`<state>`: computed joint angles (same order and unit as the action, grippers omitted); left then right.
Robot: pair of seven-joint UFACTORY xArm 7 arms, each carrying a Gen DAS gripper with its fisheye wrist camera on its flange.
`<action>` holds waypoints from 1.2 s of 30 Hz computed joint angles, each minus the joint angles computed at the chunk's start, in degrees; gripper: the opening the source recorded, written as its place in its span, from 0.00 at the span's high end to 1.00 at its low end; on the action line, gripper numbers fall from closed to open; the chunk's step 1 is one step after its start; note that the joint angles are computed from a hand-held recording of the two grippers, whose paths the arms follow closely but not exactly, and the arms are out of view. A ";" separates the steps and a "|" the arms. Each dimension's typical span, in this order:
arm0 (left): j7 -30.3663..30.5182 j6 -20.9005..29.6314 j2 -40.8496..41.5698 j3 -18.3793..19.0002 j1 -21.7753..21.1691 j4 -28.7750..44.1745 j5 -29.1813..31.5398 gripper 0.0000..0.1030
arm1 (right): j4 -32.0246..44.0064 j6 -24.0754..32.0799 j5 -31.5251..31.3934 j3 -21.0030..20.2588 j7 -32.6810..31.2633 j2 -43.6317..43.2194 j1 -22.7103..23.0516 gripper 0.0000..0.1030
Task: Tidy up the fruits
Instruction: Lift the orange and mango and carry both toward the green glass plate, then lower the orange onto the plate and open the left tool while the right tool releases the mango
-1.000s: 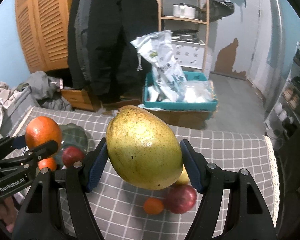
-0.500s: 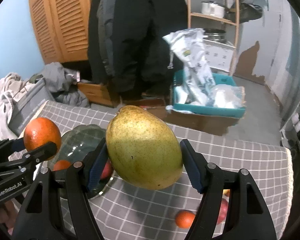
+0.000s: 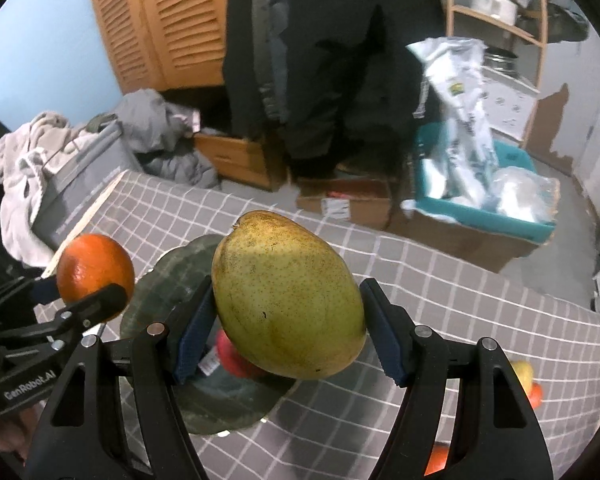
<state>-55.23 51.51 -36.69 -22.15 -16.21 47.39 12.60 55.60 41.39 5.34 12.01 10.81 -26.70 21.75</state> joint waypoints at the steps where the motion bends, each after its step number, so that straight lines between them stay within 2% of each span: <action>1: 0.06 -0.15 -0.08 0.25 -0.02 -0.59 -0.08 0.44 | 0.38 -0.26 0.45 0.06 -0.13 0.99 0.36 0.31; 15: 0.22 -2.49 1.13 3.36 0.34 -6.02 -1.80 0.44 | 3.27 -0.05 2.76 0.40 -0.18 9.28 2.49 0.31; 36: 1.18 -5.94 4.61 5.68 -0.66 -8.70 -5.48 0.44 | 4.23 1.45 3.49 0.33 -0.42 13.13 2.98 0.30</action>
<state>-54.05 45.58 -32.09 -16.47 -16.87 38.69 7.12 59.83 42.84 8.83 12.34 10.39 -13.57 24.73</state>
